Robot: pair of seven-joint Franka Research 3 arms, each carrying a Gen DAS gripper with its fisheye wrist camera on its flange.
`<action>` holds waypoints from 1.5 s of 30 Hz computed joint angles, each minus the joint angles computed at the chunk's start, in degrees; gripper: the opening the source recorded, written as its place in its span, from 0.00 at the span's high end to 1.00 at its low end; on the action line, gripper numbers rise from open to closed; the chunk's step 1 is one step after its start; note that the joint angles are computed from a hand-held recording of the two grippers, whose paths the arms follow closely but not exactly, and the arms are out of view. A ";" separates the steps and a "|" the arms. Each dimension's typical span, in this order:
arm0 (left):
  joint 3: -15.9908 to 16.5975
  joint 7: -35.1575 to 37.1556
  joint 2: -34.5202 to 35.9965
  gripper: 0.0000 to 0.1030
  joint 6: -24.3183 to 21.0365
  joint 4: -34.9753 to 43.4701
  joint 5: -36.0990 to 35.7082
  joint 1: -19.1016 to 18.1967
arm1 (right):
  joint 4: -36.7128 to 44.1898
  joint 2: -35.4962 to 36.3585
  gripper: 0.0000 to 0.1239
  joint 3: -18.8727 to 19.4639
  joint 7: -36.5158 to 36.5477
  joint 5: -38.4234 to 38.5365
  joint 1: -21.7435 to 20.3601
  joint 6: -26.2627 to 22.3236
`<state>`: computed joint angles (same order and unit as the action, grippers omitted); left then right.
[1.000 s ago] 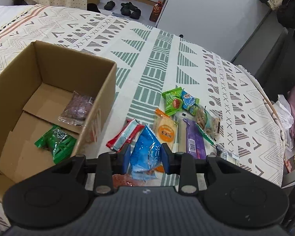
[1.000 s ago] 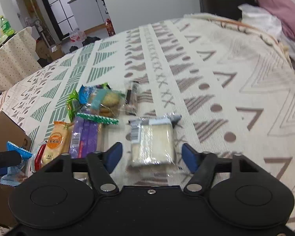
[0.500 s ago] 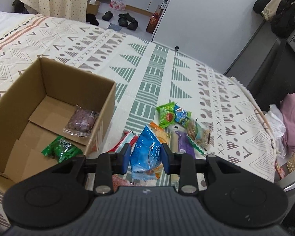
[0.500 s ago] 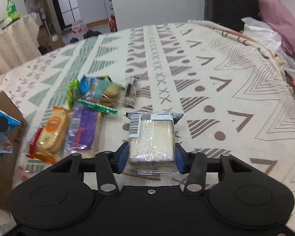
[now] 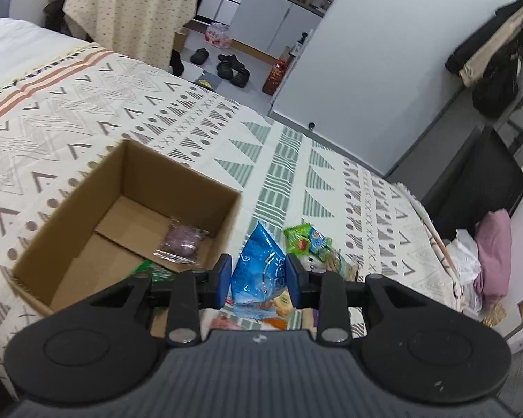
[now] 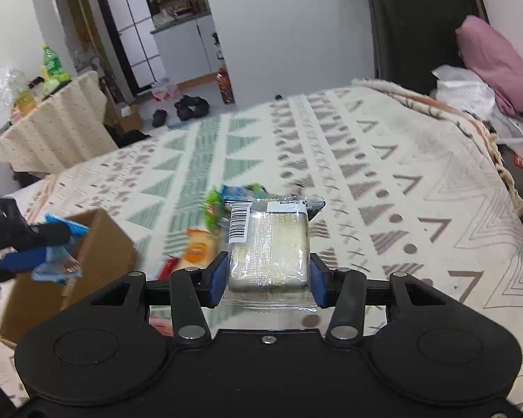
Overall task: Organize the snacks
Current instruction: 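Carry both packs over the box and open both grippers to drop them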
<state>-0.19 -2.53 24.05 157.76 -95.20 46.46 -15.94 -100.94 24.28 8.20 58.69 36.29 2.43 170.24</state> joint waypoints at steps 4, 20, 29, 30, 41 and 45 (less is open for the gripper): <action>1.07 -3.70 -2.70 0.69 2.12 -3.65 1.74 0.48 | -1.14 -1.96 0.63 1.33 -1.51 1.10 0.11 0.73; 2.33 -15.02 -8.59 0.69 9.36 -11.82 8.60 6.04 | -1.18 -4.70 0.63 1.28 -1.00 2.45 5.37 0.09; 2.29 -15.88 -8.97 0.69 13.08 -14.94 6.29 9.53 | 0.37 -3.52 0.63 1.27 1.47 -0.89 8.52 0.50; 2.39 -15.68 -8.79 0.69 13.81 -15.13 5.75 9.76 | 0.65 -3.24 0.63 1.14 2.00 -1.44 8.91 0.46; 3.58 -11.79 -7.61 0.54 14.11 -15.73 -1.16 9.77 | 4.88 0.91 0.63 -0.66 9.11 -8.69 12.74 -1.47; 4.48 -12.87 -7.86 0.41 13.61 -16.10 -1.33 9.37 | 7.40 2.81 0.63 -0.66 10.90 -10.57 13.21 -3.14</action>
